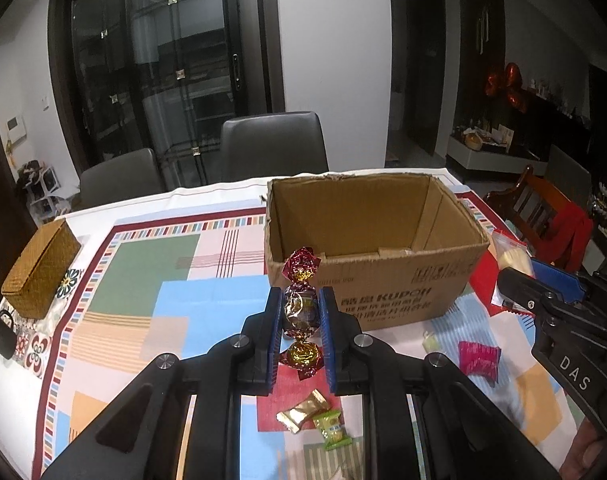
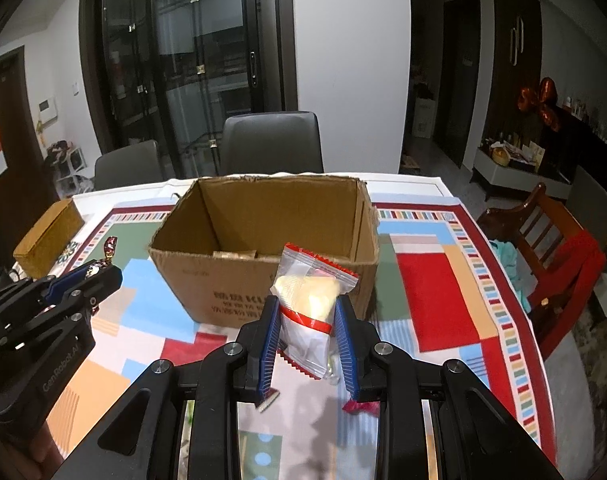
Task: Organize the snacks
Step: 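Lift the chocolates and cookie packet in both grippers toward the box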
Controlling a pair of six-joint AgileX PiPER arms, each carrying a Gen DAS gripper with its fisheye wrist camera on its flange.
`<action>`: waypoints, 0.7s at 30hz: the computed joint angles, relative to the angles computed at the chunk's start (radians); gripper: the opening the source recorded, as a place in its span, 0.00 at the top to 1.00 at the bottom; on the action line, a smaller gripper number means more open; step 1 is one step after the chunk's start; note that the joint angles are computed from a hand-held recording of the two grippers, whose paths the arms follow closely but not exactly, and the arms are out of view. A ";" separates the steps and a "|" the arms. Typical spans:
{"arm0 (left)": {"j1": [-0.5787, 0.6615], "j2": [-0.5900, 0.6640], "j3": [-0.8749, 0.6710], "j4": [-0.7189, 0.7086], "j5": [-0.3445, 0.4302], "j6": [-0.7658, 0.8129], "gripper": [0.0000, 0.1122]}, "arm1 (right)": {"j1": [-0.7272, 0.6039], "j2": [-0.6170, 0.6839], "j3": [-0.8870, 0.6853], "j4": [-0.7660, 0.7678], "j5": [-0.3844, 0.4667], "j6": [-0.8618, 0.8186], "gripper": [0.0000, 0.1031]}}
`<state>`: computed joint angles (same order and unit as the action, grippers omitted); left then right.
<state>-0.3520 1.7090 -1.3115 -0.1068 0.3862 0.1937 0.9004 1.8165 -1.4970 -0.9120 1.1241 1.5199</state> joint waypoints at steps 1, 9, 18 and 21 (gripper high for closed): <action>0.002 0.003 -0.004 -0.003 0.000 0.004 0.83 | -0.005 0.001 -0.005 -0.001 -0.001 -0.006 0.72; -0.001 0.049 -0.088 0.006 0.027 -0.005 0.83 | -0.040 0.010 -0.046 -0.002 -0.009 -0.052 0.72; -0.005 0.115 -0.202 0.014 0.064 -0.018 0.83 | -0.089 0.037 -0.109 0.008 -0.022 -0.112 0.72; -0.005 0.135 -0.230 0.013 0.073 -0.018 0.83 | -0.100 0.043 -0.115 0.009 -0.029 -0.122 0.72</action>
